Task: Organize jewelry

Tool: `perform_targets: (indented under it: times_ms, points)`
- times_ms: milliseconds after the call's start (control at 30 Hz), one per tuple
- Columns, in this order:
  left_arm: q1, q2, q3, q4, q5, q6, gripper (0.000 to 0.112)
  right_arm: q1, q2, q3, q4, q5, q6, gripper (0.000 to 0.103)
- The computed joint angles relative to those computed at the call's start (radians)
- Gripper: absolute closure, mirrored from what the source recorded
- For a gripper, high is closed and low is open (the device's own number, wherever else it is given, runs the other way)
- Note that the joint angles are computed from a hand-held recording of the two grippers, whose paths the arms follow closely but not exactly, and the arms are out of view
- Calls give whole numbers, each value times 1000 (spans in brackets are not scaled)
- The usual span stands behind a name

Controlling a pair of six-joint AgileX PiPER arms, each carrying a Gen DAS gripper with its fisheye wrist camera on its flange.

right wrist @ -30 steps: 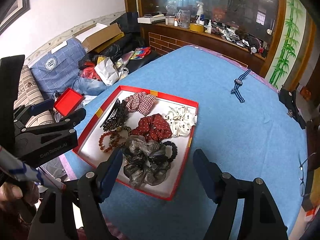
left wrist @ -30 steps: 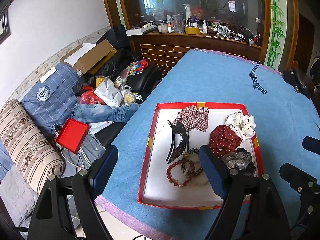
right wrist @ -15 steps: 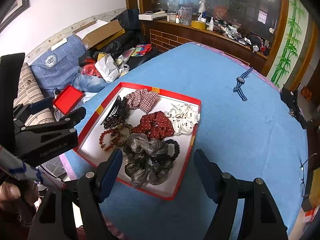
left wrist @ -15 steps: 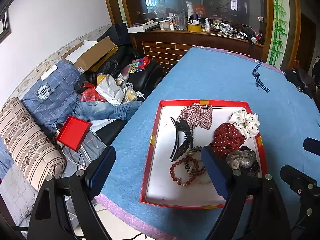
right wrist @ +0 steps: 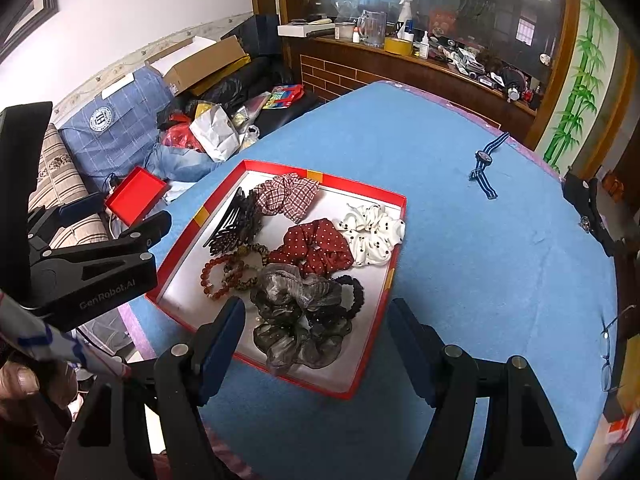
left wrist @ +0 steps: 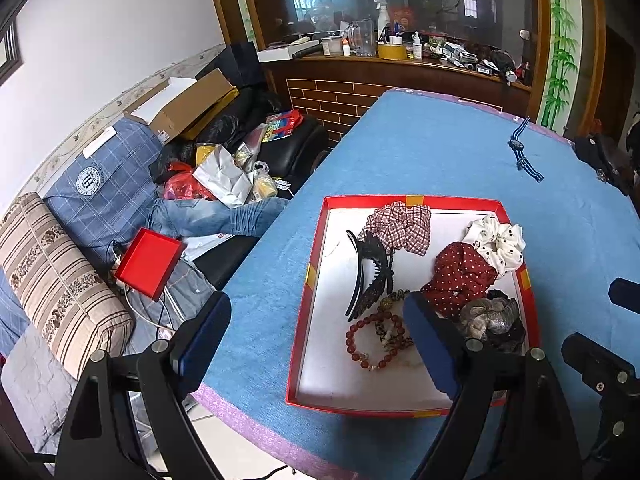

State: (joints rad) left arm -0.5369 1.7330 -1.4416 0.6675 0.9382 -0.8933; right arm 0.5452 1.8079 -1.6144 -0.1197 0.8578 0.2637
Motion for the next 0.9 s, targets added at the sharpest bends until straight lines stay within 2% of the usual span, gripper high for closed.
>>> perform_targets:
  times_ms: [500, 900]
  points:
    - [31, 17, -21, -53, 4, 28, 21, -13, 20, -19, 13, 14, -4, 25]
    - [43, 4, 0, -16, 4, -11, 20, -8, 44, -49, 10, 34, -2, 25]
